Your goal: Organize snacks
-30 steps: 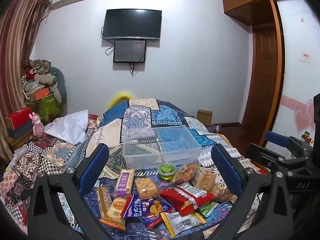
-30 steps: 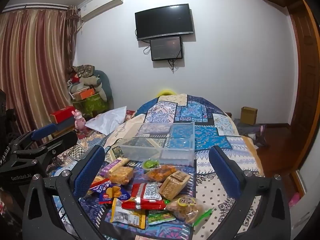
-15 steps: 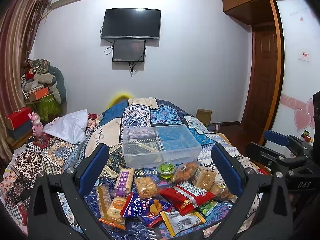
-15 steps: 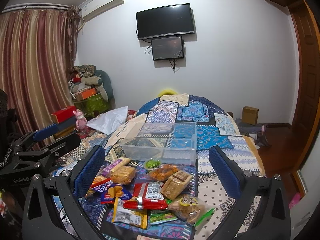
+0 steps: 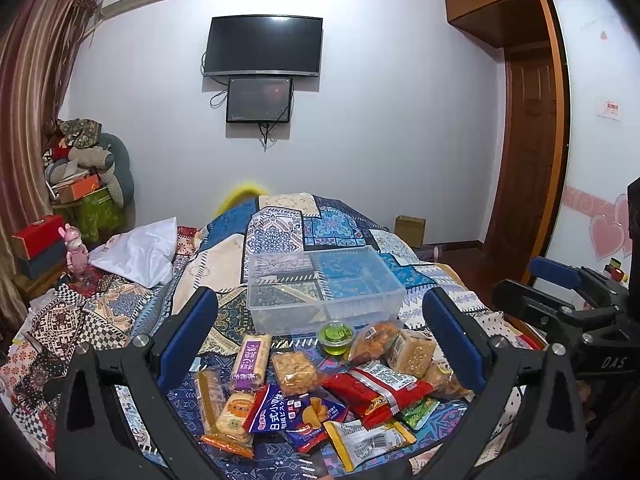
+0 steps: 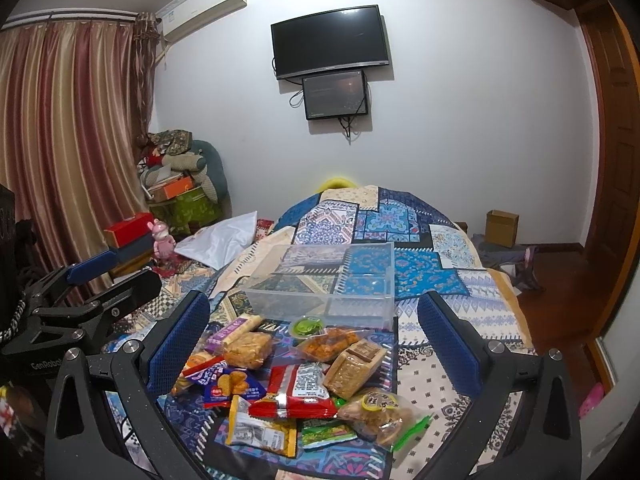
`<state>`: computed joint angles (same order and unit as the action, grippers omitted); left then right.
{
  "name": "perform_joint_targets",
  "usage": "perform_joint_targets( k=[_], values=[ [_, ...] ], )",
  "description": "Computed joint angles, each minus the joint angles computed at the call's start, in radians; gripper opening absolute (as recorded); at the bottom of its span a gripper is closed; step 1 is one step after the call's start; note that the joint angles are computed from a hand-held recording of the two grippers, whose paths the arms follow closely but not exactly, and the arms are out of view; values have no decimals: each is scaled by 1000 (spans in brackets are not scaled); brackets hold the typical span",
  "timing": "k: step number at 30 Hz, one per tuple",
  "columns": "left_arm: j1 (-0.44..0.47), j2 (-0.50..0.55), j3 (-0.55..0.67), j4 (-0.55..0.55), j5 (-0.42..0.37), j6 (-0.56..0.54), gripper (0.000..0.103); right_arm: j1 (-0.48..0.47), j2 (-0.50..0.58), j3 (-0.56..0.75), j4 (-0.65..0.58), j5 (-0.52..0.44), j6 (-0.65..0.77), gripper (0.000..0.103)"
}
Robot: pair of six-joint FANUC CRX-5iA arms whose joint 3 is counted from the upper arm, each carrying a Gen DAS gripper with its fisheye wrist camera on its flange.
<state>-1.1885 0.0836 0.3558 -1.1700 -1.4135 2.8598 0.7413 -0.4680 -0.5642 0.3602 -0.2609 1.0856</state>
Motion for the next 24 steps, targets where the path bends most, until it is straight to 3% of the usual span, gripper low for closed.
perform_joint_targets(
  k=[24],
  values=[
    [-5, -10, -9, 1, 12, 5, 103, -2, 0, 7, -20, -6, 18, 103]
  ],
)
